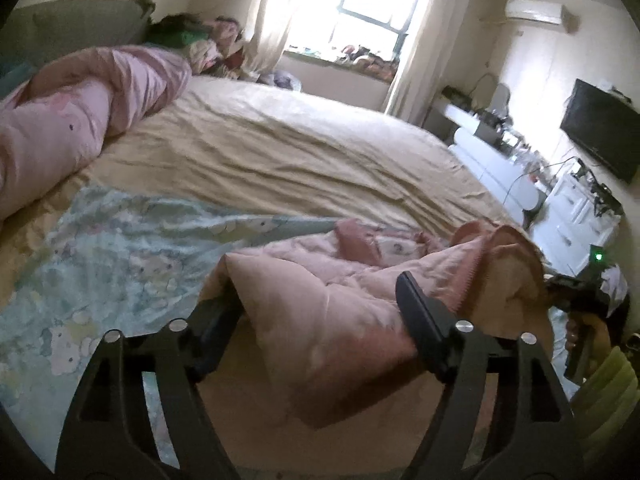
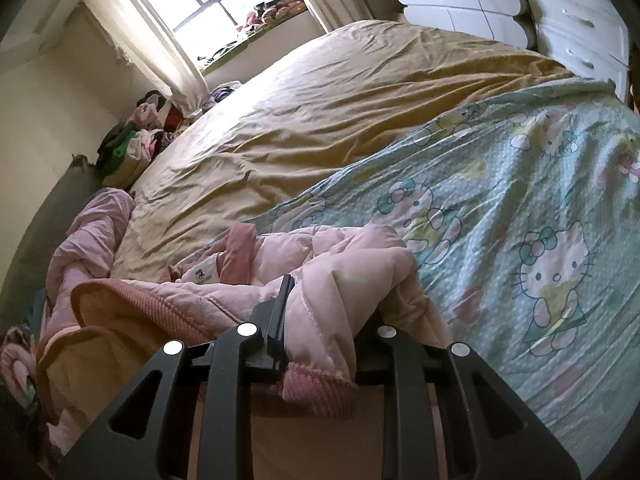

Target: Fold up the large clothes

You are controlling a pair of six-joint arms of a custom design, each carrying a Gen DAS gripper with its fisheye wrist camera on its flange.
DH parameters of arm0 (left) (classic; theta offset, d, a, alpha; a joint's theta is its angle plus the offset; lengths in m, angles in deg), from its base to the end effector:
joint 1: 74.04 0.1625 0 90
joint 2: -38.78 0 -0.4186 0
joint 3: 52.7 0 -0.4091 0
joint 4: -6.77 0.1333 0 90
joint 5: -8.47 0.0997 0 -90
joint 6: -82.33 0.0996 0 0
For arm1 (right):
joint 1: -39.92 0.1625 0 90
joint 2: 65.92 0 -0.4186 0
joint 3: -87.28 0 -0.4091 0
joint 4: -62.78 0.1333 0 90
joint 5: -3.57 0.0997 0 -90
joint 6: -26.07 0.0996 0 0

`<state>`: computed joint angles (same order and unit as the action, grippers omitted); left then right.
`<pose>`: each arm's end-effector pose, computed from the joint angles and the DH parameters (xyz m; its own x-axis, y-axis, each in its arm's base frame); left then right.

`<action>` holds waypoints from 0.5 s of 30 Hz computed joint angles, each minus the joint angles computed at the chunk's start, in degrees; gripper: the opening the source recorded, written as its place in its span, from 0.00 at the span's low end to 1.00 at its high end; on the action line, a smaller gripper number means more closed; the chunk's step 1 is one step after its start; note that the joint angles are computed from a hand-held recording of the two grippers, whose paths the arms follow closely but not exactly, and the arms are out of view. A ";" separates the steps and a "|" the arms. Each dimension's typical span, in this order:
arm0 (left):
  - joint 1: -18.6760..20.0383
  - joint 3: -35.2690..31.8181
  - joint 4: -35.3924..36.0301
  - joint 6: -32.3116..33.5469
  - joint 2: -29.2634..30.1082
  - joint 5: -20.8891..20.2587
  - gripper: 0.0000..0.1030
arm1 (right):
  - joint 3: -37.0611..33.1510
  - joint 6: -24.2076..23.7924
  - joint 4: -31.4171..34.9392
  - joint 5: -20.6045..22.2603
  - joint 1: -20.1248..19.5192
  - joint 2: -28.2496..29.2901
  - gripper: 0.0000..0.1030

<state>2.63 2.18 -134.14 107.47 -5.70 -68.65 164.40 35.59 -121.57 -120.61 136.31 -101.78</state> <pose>-0.0423 -0.8531 0.3729 -0.8145 0.3902 -0.4294 0.5759 0.6341 -0.5160 0.1628 -0.7591 0.1682 -0.8712 0.4482 0.2005 0.0783 0.5300 -0.8444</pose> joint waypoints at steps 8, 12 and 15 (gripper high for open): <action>-0.55 6.45 -11.30 3.52 -3.32 -0.19 0.90 | 0.99 2.12 0.73 2.22 -0.35 -1.26 0.29; -0.77 6.92 -12.17 3.77 -3.94 1.79 0.90 | 2.36 2.94 -1.50 4.54 -0.21 -2.45 0.47; -0.33 6.84 -12.83 3.67 -3.76 3.11 0.90 | 3.33 0.29 -5.31 5.20 0.63 -2.96 0.70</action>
